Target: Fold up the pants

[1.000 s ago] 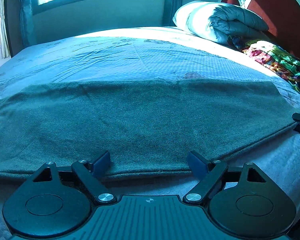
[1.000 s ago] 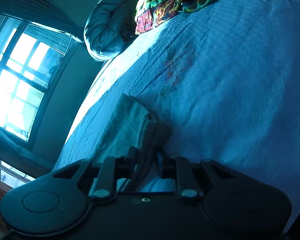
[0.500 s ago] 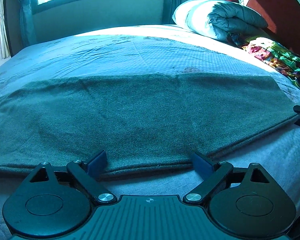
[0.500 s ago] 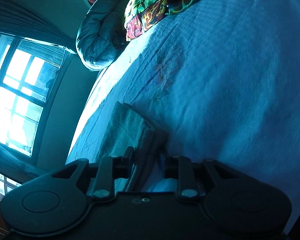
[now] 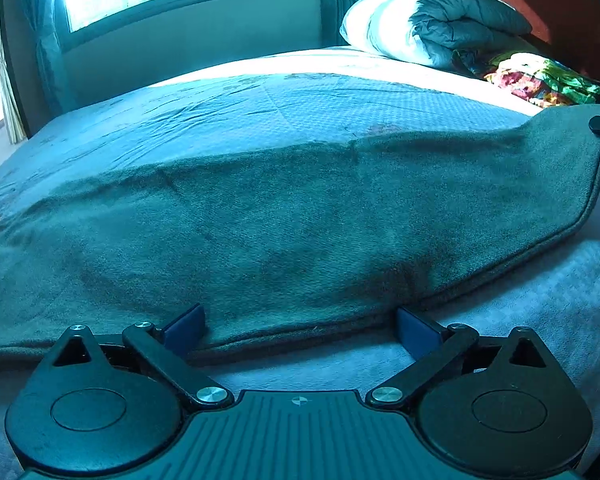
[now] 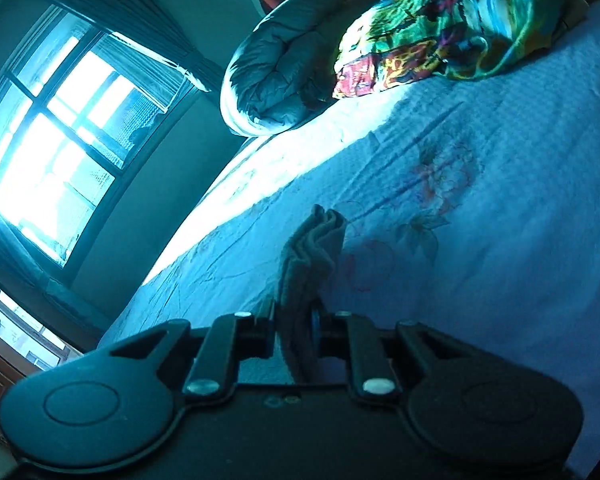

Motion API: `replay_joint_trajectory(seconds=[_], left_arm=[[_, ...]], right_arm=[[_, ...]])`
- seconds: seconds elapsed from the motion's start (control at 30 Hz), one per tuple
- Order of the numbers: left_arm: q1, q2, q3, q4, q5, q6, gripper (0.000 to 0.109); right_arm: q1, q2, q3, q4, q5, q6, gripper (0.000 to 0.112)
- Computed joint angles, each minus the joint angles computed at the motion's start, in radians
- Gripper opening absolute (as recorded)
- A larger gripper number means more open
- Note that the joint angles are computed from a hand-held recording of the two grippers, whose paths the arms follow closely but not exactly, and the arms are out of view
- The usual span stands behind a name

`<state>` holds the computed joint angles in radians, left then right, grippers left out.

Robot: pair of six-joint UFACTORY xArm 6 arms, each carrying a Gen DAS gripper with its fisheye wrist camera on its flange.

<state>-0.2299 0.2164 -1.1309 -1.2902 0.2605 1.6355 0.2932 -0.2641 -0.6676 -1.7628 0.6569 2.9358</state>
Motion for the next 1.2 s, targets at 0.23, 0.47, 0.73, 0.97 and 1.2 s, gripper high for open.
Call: replay_joint_trajectory(seconds=[0.23, 0.47, 0.73, 0.97, 1.2], left_arm=[[0.286, 0.067, -0.171, 0.032, 0.1, -0.083, 0.099], [0.502, 0.261, -0.447, 0.155, 0.119, -0.259, 0.099], [0.567, 0.33, -0.544, 0.153, 0.305, -0.367, 0.099], [0.475, 0.333, -0.564, 0.246, 0.499, -0.476, 0.074], [0.377, 0.319, -0.481, 0.379, 0.346, -0.501, 0.074]], right_arm=[[0.137, 0.305, -0.424, 0.041, -0.017, -0.308, 0.008], [0.204, 0.905, -1.118, 0.255, -0.326, -0.694, 0.021], [0.273, 0.807, -0.942, -0.028, -0.207, -0.317, 0.027], [0.235, 0.54, -0.628, -0.06, -0.058, -0.166, 0.033], [0.123, 0.508, -0.528, -0.136, -0.228, 0.084, 0.036]])
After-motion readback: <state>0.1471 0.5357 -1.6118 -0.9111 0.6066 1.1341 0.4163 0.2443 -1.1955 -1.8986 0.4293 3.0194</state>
